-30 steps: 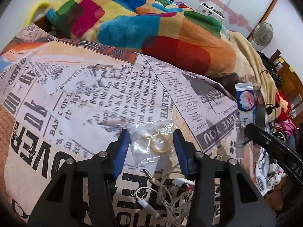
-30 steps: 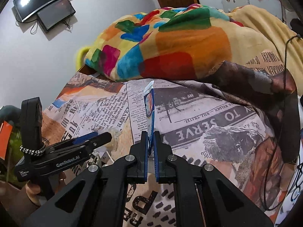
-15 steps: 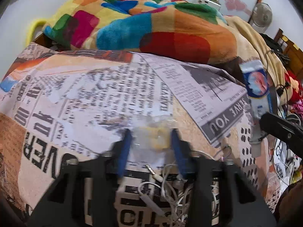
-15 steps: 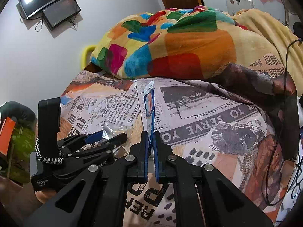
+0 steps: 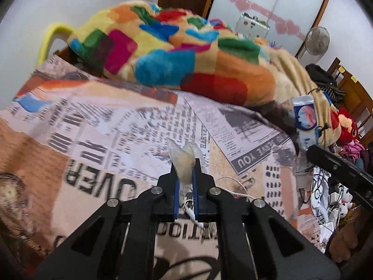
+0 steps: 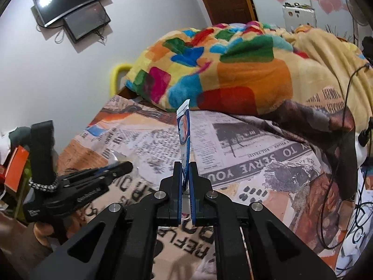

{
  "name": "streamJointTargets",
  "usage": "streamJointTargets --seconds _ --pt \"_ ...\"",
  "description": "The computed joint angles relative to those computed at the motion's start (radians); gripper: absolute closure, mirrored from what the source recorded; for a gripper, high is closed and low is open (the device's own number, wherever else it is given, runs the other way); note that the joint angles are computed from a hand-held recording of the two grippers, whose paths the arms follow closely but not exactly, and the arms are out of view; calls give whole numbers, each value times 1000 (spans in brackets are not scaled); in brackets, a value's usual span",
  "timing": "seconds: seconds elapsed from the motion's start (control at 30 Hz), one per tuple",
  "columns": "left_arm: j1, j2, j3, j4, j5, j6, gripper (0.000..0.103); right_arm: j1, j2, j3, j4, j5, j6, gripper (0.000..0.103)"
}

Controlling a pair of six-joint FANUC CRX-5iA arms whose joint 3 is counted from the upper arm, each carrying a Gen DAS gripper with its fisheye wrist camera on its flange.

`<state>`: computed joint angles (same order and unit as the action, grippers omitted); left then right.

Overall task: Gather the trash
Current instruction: 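Carry the plastic bag and toothpaste box in both tools over the white cup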

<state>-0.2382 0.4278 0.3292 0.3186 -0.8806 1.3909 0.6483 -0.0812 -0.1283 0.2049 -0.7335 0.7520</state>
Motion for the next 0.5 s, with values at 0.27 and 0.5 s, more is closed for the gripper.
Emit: streamJointTargets --seconds 0.27,0.5 --pt "32 -178 -85 -73 4 48 95 92 -56 30 63 -37 -30 98" --pt "89 -372 -204 -88 -2 47 95 219 -105 35 186 -68 -106 98"
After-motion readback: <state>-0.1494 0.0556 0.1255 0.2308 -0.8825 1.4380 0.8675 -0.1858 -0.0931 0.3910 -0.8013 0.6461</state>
